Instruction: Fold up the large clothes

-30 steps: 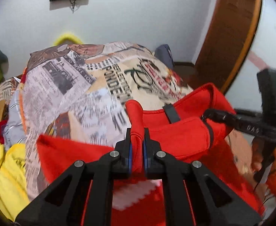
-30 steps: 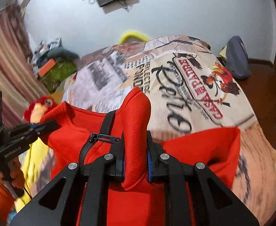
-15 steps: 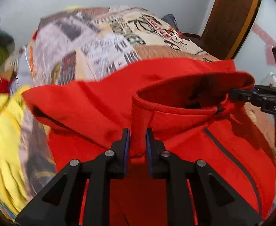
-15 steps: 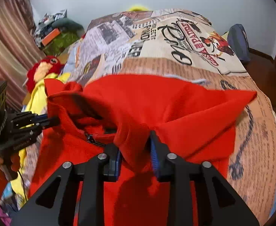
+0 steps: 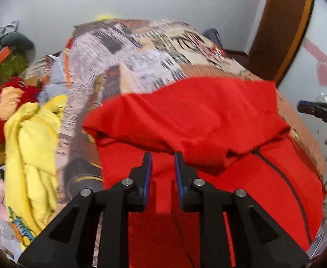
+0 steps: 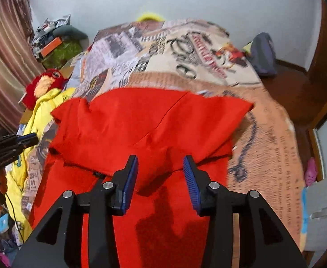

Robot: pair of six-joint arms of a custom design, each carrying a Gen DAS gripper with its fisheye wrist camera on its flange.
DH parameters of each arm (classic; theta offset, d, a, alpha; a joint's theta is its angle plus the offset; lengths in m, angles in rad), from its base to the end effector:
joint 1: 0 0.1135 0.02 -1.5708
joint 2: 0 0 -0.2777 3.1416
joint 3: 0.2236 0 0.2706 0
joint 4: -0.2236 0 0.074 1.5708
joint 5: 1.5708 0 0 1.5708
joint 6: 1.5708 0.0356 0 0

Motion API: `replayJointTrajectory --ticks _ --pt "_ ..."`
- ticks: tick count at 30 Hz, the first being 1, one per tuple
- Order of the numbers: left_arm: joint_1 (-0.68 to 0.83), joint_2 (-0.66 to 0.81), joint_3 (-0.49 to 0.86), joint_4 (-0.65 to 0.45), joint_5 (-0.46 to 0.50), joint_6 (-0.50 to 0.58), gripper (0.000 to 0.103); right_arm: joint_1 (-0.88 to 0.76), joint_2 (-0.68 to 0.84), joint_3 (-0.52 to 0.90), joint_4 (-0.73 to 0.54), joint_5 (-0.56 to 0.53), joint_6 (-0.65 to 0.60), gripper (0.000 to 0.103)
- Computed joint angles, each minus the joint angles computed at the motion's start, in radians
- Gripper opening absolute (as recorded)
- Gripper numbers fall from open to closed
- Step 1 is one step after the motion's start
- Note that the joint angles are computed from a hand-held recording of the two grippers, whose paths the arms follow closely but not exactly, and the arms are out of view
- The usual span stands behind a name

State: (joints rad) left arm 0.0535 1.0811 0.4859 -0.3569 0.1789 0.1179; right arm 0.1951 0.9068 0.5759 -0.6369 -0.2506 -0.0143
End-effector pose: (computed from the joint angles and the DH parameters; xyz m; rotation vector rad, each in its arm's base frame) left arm 0.2048 0.0046 0.1715 0.1525 2.5030 -0.1554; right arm 0.1743 0.0434 0.2139 -0.3639 2.5126 0.3895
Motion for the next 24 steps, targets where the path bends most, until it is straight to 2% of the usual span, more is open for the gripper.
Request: replayJointTrajectory --ticks 3,7,16,19,23,24 --pt "0.032 0.015 0.040 0.005 -0.019 -0.002 0.022 -0.008 0.026 0.025 0.031 0.007 0.014 0.044" --pt "0.040 0.100 0.101 0.046 -0.024 -0.033 0.023 0.021 0.117 0.051 0.108 0.017 0.051 0.046" --pt "-0.105 0.394 0.191 0.182 -0.023 -0.115 0.024 0.131 0.424 0.098 0.247 0.003 0.122 0.049" --pt "-0.149 0.492 0.199 0.231 -0.039 -0.124 0.032 0.154 0.518 0.105 0.267 0.012 0.114 0.049" --pt "-0.174 0.595 0.171 0.295 -0.093 -0.074 0.034 0.135 0.589 0.085 0.285 0.031 0.064 0.049" --pt "-0.168 0.605 0.153 0.320 -0.102 -0.067 0.038 0.120 0.584 0.077 0.288 0.018 0.054 0.054"
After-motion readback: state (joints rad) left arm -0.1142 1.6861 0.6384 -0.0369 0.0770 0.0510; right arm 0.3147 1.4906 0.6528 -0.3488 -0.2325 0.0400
